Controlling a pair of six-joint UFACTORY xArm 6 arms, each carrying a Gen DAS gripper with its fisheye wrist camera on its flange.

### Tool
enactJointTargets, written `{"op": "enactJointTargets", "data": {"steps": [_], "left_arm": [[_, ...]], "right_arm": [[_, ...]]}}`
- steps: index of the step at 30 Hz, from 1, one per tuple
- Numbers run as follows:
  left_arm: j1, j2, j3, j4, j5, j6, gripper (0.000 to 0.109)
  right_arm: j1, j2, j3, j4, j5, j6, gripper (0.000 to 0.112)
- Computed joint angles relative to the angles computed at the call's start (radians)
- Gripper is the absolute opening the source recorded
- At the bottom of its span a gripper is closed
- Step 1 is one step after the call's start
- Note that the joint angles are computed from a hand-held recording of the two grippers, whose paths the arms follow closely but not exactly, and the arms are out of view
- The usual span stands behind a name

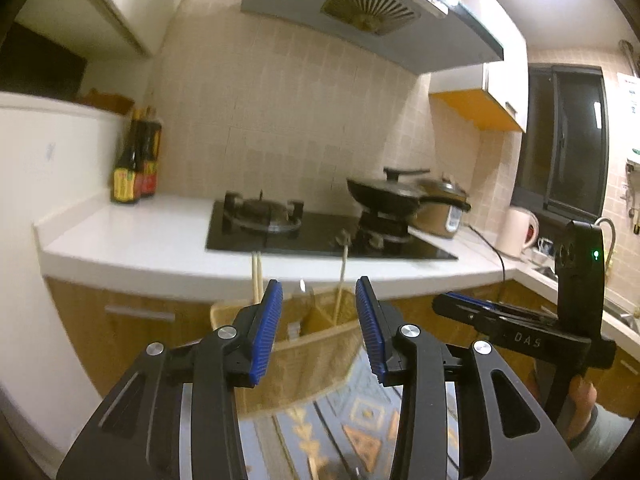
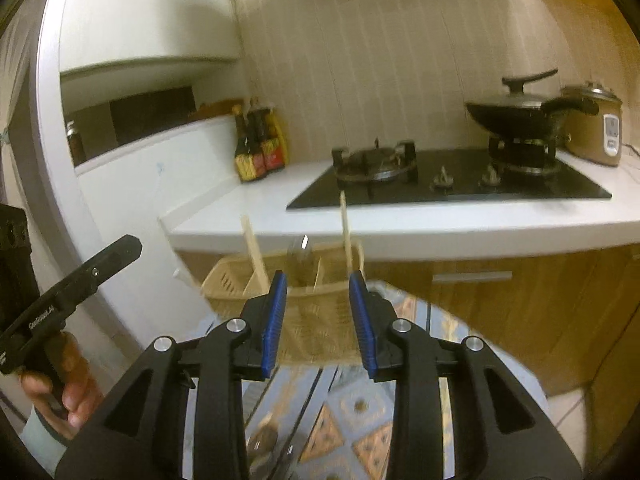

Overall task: Organize utensils
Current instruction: 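Move both tools back down over the remaining utensils on the table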

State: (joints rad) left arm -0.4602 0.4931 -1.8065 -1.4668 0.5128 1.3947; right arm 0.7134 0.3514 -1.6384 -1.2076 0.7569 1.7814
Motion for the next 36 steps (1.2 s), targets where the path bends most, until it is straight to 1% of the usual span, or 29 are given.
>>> {"op": "enactJointTargets", "data": {"steps": [1, 2, 5, 9, 10, 13, 14, 17, 20, 22, 27, 30, 32, 36], "left_arm": [[0.007, -0.008, 0.016, 0.080, 0.021, -0.070, 0.037], [0.016, -0.012, 0.026, 0.148, 0.054, -0.130, 0.037], [0.037, -0.005, 0.041, 0.324, 0.149, -0.271, 0.037], [0.041, 0.015, 0.069, 0.490, 0.190, -0.370, 0.037], [0.045, 0.028, 0.063, 0.527, 0.212, -0.401, 0.037], [0.055, 0.074, 0.031, 0.629, 0.292, -0.486, 0.037], [0.056, 0.096, 0.013, 0.679, 0.322, -0.522, 0.037], [0.054, 0.137, -0.019, 0.777, 0.377, -0.576, 0.037], [0.046, 0.152, -0.023, 0.847, 0.401, -0.597, 0.037], [0.043, 0.150, -0.008, 0.865, 0.399, -0.591, 0.037], [0.027, 0.166, -0.008, 0.920, 0.397, -0.592, 0.037], [0.022, 0.187, -0.035, 0.941, 0.415, -0.599, 0.037], [0.020, 0.188, -0.035, 0.932, 0.408, -0.588, 0.037], [0.021, 0.196, -0.052, 0.933, 0.423, -0.594, 0.036]], "right_arm": [[0.004, -0.001, 0.001, 0.030, -0.001, -0.016, 0.029], [0.011, 0.003, -0.004, 0.092, 0.001, -0.056, 0.029], [0.023, 0.022, -0.013, 0.253, -0.021, -0.152, 0.029], [0.034, 0.056, -0.021, 0.483, -0.033, -0.275, 0.029], [0.036, 0.065, -0.018, 0.552, -0.041, -0.309, 0.029], [0.039, 0.093, -0.021, 0.688, -0.058, -0.376, 0.029], [0.041, 0.109, -0.028, 0.758, -0.052, -0.412, 0.029], [0.047, 0.151, -0.050, 0.896, -0.056, -0.491, 0.029], [0.051, 0.194, -0.078, 1.035, -0.049, -0.583, 0.029], [0.053, 0.220, -0.095, 1.107, -0.040, -0.626, 0.029], [0.052, 0.249, -0.124, 1.176, -0.013, -0.663, 0.029], [0.051, 0.240, -0.102, 1.192, -0.033, -0.660, 0.029], [0.050, 0.234, -0.089, 1.194, -0.043, -0.650, 0.029], [0.044, 0.216, -0.060, 1.204, -0.058, -0.652, 0.029]]}}
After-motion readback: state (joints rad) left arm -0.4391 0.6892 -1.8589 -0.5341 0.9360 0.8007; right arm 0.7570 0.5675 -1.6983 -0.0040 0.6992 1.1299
